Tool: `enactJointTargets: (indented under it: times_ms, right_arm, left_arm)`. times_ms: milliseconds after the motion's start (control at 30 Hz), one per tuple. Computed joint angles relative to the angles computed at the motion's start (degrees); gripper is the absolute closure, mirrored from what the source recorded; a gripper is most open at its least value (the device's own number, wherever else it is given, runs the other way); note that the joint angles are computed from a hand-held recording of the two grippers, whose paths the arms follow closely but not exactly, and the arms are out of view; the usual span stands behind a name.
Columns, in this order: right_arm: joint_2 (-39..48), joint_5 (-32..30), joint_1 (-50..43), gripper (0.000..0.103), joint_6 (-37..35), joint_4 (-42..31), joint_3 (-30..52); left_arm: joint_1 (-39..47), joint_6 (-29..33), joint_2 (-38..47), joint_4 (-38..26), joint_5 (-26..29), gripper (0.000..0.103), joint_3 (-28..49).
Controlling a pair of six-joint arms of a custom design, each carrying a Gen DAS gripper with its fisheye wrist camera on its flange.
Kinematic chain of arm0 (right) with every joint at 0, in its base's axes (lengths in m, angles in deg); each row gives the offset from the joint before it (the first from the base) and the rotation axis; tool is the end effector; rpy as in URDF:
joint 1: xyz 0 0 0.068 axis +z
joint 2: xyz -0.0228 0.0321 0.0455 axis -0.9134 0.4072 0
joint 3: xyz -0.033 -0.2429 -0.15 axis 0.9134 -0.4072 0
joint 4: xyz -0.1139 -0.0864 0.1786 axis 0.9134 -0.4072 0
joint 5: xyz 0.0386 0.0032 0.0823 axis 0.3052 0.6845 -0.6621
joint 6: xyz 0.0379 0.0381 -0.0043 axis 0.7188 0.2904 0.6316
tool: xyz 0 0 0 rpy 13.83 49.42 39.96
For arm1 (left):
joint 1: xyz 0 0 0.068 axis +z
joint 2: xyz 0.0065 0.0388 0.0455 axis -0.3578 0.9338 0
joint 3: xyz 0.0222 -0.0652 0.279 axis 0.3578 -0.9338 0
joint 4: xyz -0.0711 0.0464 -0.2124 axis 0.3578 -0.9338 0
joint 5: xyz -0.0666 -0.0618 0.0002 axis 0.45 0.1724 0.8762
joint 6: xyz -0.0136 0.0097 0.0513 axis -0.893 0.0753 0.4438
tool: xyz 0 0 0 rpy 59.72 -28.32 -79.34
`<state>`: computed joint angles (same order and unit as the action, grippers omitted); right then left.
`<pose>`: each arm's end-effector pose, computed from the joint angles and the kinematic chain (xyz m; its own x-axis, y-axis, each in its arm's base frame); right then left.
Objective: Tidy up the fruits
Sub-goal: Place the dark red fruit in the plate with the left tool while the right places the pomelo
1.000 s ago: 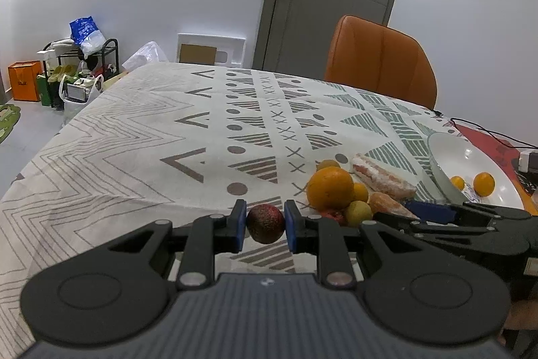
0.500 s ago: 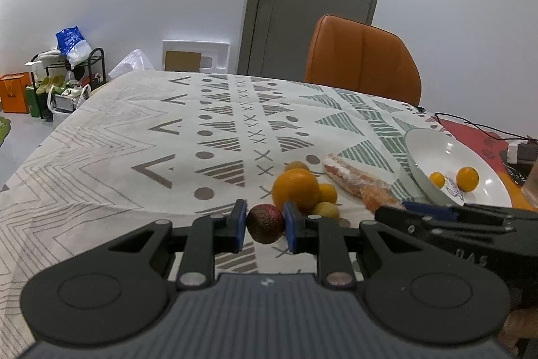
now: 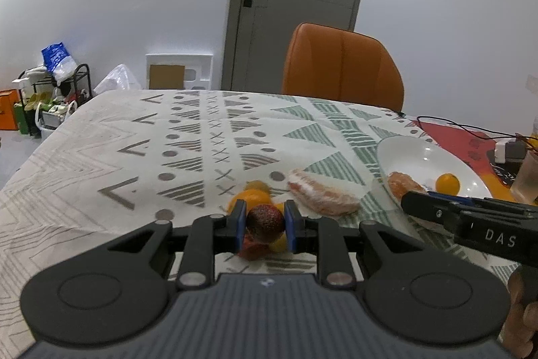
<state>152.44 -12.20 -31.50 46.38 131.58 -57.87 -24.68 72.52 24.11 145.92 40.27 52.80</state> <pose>0.2296 0.1427 0.0839 -0.4972 0.1677 -0.8513 -0.0672 0.9708 0.2305 0.2779 -0.0287 0.0982 -0.5476 0.0753 -0.8333 0.3306 0.9344 -0.1328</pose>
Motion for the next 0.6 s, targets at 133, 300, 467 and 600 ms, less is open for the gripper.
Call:
enactJointTargets:
  times_ms: [133,300,467,600]
  right_arm:
    - [-0.1,0.4,-1.7,0.069,0.2,3.5,-3.1]
    - [0.8,-0.2,-4.9,0.069,0.5,7.8,-6.2]
    - [2.4,-0.1,-7.1,0.069,1.1,12.3,-9.1]
    - [3.7,-0.5,-9.2,0.069,1.3,15.5,-11.2]
  left_arm:
    - [-2.5,-0.5,0.0,0.2,-1.3,0.081,0.4]
    - [-5.7,-1.3,0.0,0.1,-3.0,0.081,1.1]
    - [-8.8,-1.7,0.0,-0.8,-4.4,0.081,2.5]
    - [-11.1,-2.1,0.3,-1.4,-5.3,0.081,3.8]
